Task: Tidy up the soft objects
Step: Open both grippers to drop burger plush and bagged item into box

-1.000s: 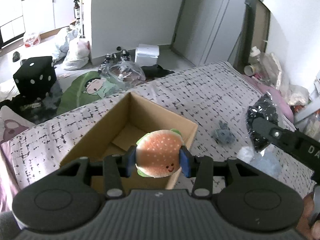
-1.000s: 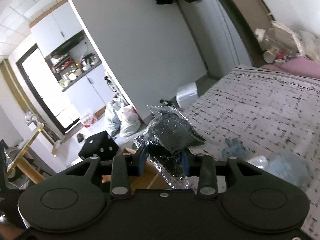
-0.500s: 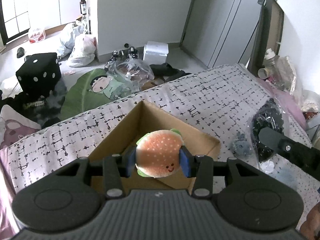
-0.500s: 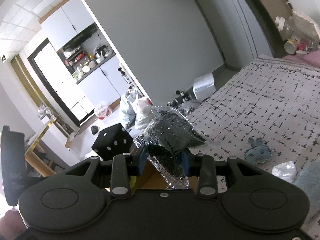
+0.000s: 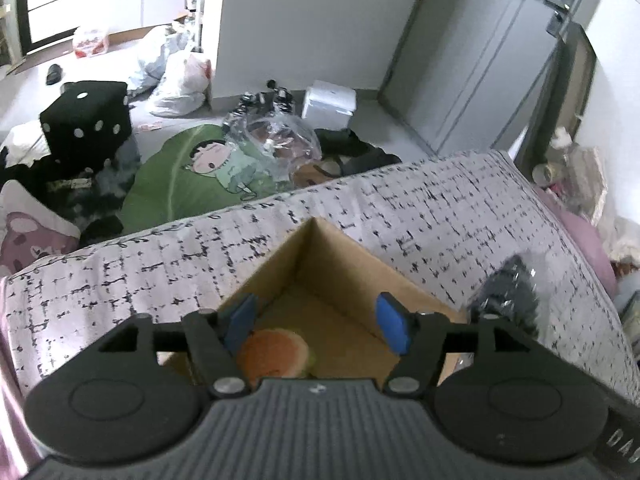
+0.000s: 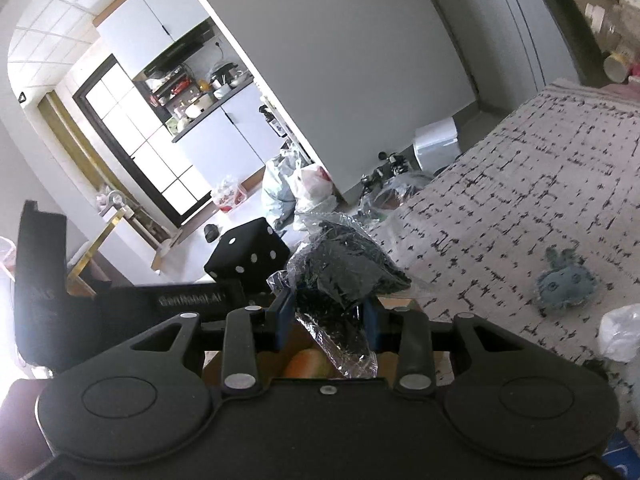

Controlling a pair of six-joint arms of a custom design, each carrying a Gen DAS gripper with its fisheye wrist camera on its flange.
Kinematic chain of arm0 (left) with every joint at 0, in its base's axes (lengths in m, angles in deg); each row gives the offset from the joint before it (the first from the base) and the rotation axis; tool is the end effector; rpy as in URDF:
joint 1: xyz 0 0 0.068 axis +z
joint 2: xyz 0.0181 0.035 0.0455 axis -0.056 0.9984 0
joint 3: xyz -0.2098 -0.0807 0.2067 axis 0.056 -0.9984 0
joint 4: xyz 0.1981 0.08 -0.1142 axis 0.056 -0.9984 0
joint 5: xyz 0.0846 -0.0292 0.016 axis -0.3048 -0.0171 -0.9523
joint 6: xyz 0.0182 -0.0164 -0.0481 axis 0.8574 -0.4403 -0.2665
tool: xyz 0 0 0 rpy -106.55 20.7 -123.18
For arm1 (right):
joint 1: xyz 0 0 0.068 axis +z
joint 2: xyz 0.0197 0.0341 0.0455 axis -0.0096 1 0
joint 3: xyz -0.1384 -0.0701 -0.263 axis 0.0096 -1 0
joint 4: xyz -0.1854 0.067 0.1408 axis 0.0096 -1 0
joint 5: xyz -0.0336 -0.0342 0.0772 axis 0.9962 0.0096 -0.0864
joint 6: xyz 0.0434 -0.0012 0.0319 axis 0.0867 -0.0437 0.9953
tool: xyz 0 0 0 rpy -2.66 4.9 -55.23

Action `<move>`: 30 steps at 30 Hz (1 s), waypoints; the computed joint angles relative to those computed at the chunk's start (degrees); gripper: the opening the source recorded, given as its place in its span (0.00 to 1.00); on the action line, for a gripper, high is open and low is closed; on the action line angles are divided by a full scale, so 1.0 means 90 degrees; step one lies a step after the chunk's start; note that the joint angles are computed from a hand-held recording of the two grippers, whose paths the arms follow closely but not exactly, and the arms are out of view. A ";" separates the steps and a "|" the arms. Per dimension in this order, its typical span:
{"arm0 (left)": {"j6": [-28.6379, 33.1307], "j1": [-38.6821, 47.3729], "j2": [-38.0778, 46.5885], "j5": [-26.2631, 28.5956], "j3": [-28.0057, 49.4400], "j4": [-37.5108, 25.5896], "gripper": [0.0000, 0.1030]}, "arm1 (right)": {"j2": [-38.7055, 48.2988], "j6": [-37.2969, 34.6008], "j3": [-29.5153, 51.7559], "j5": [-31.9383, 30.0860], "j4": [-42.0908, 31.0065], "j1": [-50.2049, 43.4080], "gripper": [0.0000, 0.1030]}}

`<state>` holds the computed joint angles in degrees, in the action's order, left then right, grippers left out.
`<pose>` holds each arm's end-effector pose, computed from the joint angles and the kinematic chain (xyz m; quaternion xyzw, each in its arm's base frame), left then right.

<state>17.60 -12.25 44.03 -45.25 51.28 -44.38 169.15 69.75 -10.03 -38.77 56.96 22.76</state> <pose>0.2851 -0.0354 0.2345 -0.3082 0.8934 -0.0084 0.3268 0.3367 0.1680 0.1978 -0.2055 0.8375 0.3996 0.3109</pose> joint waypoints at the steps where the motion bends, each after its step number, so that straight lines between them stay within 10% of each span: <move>1: -0.0008 0.0008 0.0000 0.0001 0.0059 -0.0087 0.70 | 0.0005 0.0041 -0.0007 -0.0056 0.0041 0.0000 0.34; 10: -0.0162 -0.0220 -0.0403 -0.0284 0.0158 -0.0666 0.77 | -0.0214 0.0211 -0.0008 -0.0169 -0.0118 -0.0043 0.68; 13: -0.0371 -0.0473 -0.0270 -0.0559 0.0697 -0.1799 0.78 | -0.0383 0.0452 -0.0009 -0.0001 -0.0299 -0.0182 0.74; 20: -0.1739 -0.0526 -0.0584 0.0082 0.1275 -0.3244 0.78 | -0.0689 0.0524 -0.0067 0.0225 -0.0558 -0.0457 0.82; 30: -0.2170 -0.1309 -0.0856 -0.0701 0.1593 -0.4058 0.78 | -0.1149 0.0204 -0.0072 0.0371 -0.1484 -0.0762 0.86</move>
<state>-1.94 -24.04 36.33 -51.56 65.61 -80.89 158.81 71.59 -10.68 -35.43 43.61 15.90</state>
